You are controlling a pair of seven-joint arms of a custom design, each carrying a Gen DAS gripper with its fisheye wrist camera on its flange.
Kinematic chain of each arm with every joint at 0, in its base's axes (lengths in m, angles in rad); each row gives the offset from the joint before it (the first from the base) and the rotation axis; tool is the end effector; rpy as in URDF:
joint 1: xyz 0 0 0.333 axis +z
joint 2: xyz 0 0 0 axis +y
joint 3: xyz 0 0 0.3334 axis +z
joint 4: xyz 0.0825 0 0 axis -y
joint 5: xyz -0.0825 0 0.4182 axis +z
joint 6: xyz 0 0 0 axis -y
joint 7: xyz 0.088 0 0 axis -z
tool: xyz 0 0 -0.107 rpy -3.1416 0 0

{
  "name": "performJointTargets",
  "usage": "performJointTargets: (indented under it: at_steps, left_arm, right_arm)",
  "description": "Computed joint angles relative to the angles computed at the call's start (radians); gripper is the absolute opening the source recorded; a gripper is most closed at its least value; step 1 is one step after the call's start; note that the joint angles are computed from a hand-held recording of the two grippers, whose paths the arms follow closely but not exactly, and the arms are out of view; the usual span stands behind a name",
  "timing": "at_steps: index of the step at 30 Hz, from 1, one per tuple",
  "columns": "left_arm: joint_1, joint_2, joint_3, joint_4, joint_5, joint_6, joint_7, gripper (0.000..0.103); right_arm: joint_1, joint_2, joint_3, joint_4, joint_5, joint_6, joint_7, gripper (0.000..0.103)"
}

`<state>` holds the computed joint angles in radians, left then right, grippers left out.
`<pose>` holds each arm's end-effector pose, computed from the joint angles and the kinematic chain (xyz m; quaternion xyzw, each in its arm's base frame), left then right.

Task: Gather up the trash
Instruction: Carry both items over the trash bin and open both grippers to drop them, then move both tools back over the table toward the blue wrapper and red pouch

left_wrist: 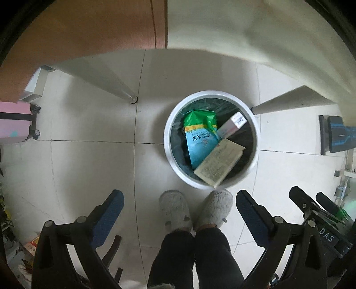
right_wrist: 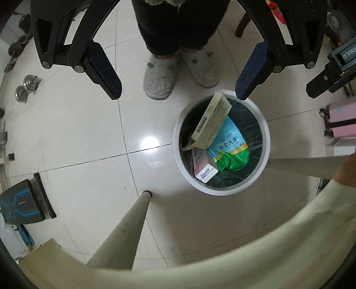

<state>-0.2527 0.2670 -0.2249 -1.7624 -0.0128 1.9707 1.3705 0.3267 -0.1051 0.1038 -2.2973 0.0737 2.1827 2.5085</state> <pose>0.5904 -0.2954 0.4138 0.6066 -0.7938 -0.0083 0.0431 0.4733 0.2207 0.3888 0.4882 -0.8724 -0.0250 0.0024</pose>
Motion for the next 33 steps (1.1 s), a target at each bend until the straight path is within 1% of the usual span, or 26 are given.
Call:
performJointTargets:
  at_steps: [3,6,10,13,20,27,29,33]
  left_arm:
    - [-0.001,-0.04,-0.004,-0.013,-0.008,-0.015,-0.001,0.103]
    - [0.0,-0.08,-0.005,-0.014,-0.013,-0.048,0.0,0.103]
    - [0.003,-0.123,-0.008,0.005,-0.044,-0.114,0.007,0.103]
    - [0.004,-0.166,-0.009,0.027,-0.052,-0.164,0.024,0.103]
    - [0.009,-0.243,-0.004,0.115,-0.07,-0.291,0.054,0.103]
    - [0.017,-0.284,0.002,0.239,-0.063,-0.406,0.079,0.103]
    - [0.018,-0.285,0.002,0.281,-0.066,-0.436,0.089,0.103]
    - [0.013,-0.271,-0.004,0.358,-0.046,-0.444,0.116,0.103]
  right_arm:
    - [0.006,-0.036,0.008,0.022,-0.011,-0.055,0.016,0.103]
    - [0.01,-0.078,0.015,0.049,-0.029,-0.116,0.028,0.103]
    - [0.014,-0.129,0.02,0.091,-0.026,-0.198,0.032,0.103]
    - [0.017,-0.169,0.025,0.146,-0.019,-0.279,0.031,0.103]
    - [0.022,-0.207,0.046,0.357,-0.029,-0.496,0.036,0.103]
    - [0.032,-0.159,0.074,0.637,-0.059,-0.718,0.072,0.103]
    - [0.035,-0.148,0.073,0.696,-0.043,-0.76,0.091,0.103]
    - [0.04,-0.113,0.076,0.807,-0.055,-0.808,0.105,0.103]
